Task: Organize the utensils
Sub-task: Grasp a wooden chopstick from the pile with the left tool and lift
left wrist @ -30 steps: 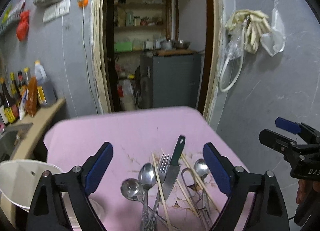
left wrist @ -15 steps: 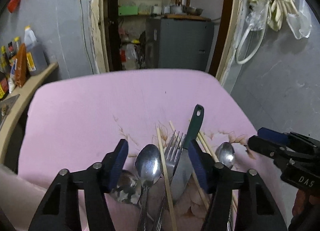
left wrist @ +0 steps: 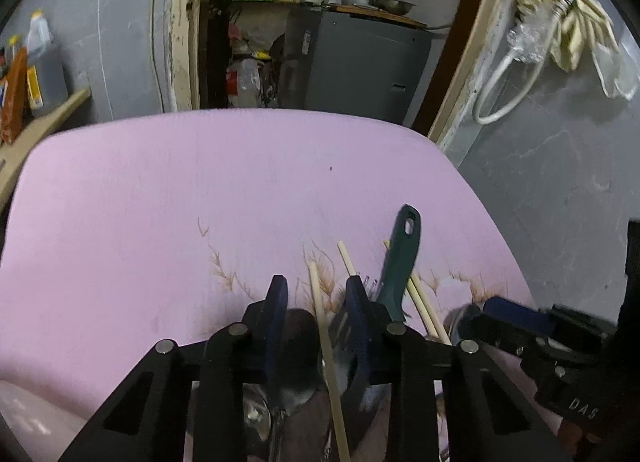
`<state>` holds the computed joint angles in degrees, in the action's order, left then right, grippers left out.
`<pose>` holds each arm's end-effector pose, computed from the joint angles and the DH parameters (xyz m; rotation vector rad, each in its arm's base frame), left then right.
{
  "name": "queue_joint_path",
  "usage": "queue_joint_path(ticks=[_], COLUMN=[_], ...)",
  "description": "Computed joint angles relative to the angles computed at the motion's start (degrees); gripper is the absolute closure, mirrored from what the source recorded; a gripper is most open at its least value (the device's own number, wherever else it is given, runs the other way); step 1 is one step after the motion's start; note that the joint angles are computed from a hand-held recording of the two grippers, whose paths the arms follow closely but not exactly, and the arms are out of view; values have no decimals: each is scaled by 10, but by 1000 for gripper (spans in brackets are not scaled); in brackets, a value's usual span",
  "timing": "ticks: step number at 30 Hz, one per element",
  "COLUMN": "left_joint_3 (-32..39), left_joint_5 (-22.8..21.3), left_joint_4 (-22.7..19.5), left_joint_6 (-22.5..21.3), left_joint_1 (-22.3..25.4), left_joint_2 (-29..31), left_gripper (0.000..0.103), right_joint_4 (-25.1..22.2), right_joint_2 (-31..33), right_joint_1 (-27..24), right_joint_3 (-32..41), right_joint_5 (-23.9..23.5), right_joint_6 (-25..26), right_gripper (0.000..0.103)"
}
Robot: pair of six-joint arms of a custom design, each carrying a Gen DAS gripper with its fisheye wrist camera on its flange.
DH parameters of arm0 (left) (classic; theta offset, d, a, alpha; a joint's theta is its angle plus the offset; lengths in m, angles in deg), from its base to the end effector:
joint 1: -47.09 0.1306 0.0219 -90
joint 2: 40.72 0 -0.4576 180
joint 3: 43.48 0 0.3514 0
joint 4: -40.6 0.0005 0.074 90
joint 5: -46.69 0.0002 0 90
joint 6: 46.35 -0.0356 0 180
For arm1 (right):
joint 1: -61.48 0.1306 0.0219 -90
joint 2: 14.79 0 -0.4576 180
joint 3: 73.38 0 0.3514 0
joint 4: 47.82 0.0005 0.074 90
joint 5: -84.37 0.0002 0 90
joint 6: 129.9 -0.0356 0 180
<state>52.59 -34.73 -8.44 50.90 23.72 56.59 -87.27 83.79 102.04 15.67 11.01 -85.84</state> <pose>0.4577 -0.2041 0.4928 0.4142 2.4456 -0.4159 0.3925 0.3219 0.4432 0.2444 2.3971 0.3604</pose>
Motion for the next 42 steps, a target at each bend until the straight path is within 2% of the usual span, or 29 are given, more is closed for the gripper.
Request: queue_joint_path(ticks=[7,12,16,17,19,20,21,22,26,29,31,36,42], left_joint_3=[26,48,77,84,99,105,110,118,130,128,118,91,71], left_joint_5=[27,34,25,23,13,12,11,17,32,38,42,53,72], left_joint_4=[-43,-75,-111,-118,-137,-143,-150,-161,-178,-173,-155,-102,-72], left_joint_6=[17,13,-8,-14,-27,-31,-36,-41,-45,-33,-19,-5,0], left_joint_1=[10,11,6,5,0,-1,-2,-2,-2,3,6,14,32], left_joint_2=[22,38,53,57,65,68,71,76,83,76,59,8,-48], left_gripper=[78,78,81,81,83,85,91,94,98,98,98,98,98], right_joint_4=[4,4,2,0,-5,-6,-4,-2,-2,-7,-10,-28,-69], right_joint_2=[4,8,11,13,16,16,14,13,8,3,-3,-16,-29], right_joint_1=[-7,-11,-14,-15,-16,-16,-17,-17,-16,-10,-4,17,49], right_joint_3=[0,3,5,9,14,15,14,12,13,16,20,38,66], right_joint_5=[-16,-30,-38,-39,-41,-40,-42,-43,-40,-31,-19,22,85], right_joint_6=[-1,-4,3,6,11,12,12,12,13,15,13,5,-19], right_gripper=[81,81,81,82,92,94,96,98,100,100,100,100,100])
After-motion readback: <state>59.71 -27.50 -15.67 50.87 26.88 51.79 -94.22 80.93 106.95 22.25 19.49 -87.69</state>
